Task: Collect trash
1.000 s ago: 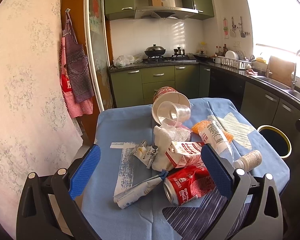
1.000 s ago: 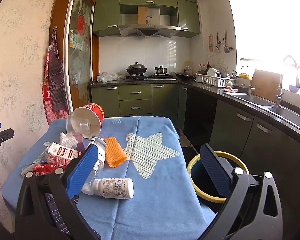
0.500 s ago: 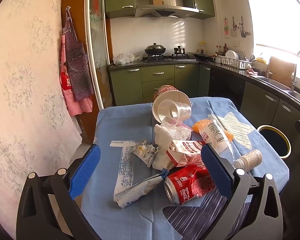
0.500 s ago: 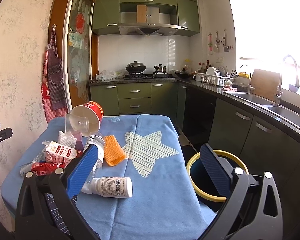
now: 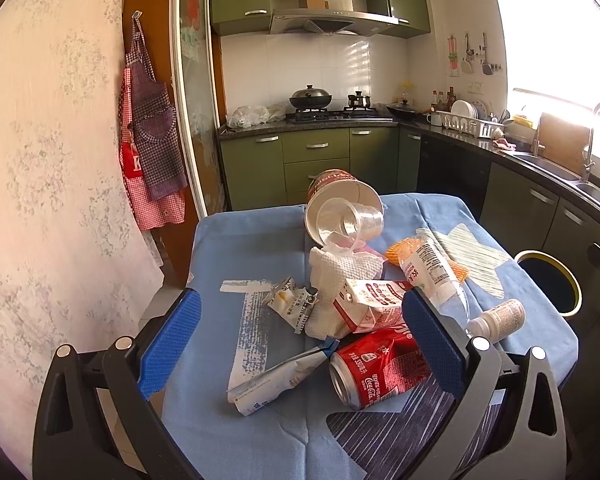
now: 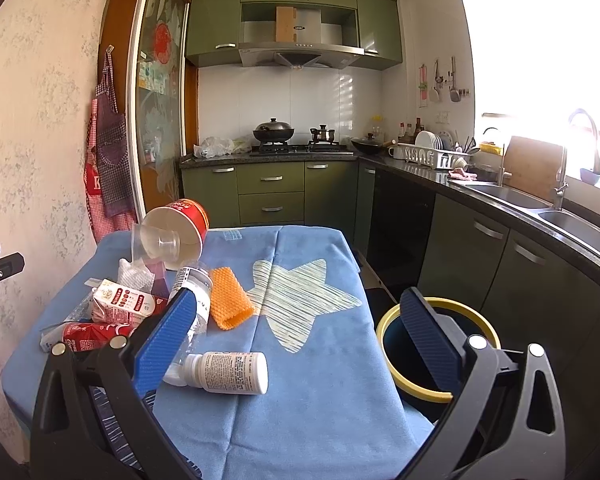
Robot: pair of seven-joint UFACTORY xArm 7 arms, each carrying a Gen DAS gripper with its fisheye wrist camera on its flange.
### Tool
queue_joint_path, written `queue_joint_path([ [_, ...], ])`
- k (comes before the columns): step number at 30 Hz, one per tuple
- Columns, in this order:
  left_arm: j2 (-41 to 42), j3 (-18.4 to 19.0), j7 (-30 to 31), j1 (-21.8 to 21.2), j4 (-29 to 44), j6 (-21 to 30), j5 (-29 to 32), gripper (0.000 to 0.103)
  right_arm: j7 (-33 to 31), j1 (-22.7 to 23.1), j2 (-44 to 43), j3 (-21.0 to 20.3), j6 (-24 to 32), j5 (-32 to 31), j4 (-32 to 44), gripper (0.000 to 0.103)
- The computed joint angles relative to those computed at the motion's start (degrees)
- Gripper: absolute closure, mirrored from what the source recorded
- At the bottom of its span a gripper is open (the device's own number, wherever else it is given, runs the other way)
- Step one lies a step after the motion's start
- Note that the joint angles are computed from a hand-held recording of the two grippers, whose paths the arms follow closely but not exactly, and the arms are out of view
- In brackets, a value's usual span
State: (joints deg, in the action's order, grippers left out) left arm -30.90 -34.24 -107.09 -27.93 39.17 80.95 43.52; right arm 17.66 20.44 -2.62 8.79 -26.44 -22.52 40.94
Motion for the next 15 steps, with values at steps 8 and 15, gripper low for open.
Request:
queue_joint_path([
  [8, 0.31, 0.05, -0.06, -0.15, 0.07, 0.02, 0.08, 0.004, -0.14, -0.04, -0.05, 0.08, 0.05, 0.29, -0.09, 0.006],
  [15, 0.53, 0.23, -0.02, -0.29, 0.04, -0.11, 0.18, 0.004, -0.53, -0.07, 0.36, 0.21, -0.05, 0.75, 0.05, 0.006],
])
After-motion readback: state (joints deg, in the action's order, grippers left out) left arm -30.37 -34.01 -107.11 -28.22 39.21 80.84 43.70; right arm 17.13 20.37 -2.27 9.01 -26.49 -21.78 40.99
